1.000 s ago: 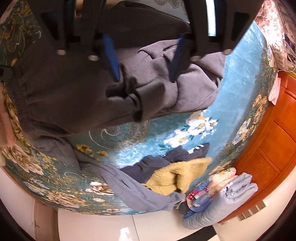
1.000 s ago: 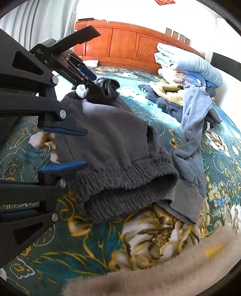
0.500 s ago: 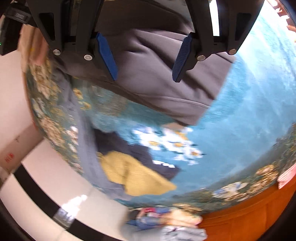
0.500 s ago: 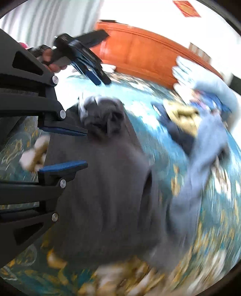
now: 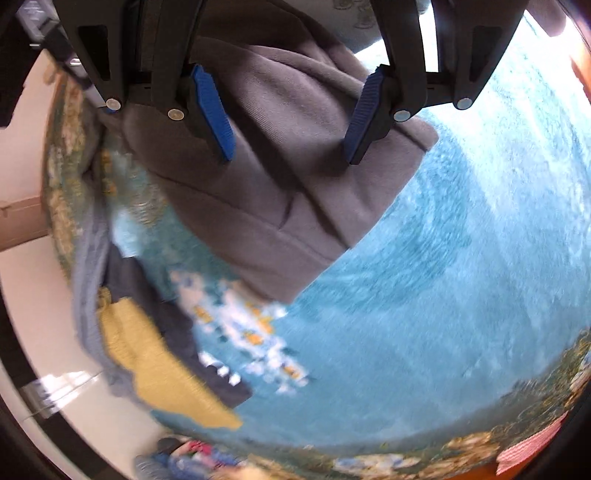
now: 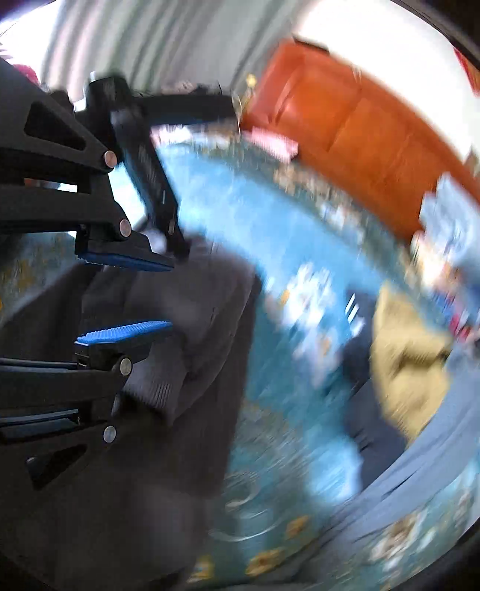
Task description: Fold clothes
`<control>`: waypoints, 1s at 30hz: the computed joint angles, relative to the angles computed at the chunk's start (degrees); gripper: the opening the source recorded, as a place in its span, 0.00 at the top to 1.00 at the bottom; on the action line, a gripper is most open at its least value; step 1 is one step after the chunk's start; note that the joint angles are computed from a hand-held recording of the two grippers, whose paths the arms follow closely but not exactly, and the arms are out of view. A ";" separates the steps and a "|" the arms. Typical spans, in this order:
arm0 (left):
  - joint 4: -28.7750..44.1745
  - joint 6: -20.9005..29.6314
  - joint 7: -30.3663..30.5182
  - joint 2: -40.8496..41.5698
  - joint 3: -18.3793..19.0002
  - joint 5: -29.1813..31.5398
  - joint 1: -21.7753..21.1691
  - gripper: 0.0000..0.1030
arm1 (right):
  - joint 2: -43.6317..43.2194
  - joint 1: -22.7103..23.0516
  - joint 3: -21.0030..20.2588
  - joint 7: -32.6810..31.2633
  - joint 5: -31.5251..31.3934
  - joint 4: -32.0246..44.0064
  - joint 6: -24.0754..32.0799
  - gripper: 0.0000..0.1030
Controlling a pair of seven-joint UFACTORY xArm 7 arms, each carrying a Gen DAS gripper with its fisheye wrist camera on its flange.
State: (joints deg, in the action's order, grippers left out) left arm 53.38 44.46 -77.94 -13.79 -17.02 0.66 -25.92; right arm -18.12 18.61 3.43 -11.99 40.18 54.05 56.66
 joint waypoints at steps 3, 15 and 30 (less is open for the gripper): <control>0.77 1.23 0.10 0.80 -0.15 -0.08 -0.24 0.36 | 1.60 -1.15 -0.77 2.54 0.65 -2.80 0.97 0.72; -1.44 -3.41 -1.34 -3.73 -1.07 2.50 -0.74 0.34 | -9.68 -3.91 -5.44 -0.95 5.21 -7.33 3.71 0.70; 18.60 5.14 13.79 15.56 -2.78 6.52 -9.05 0.34 | -32.90 -25.75 -19.45 10.30 -11.03 -22.22 19.97 0.26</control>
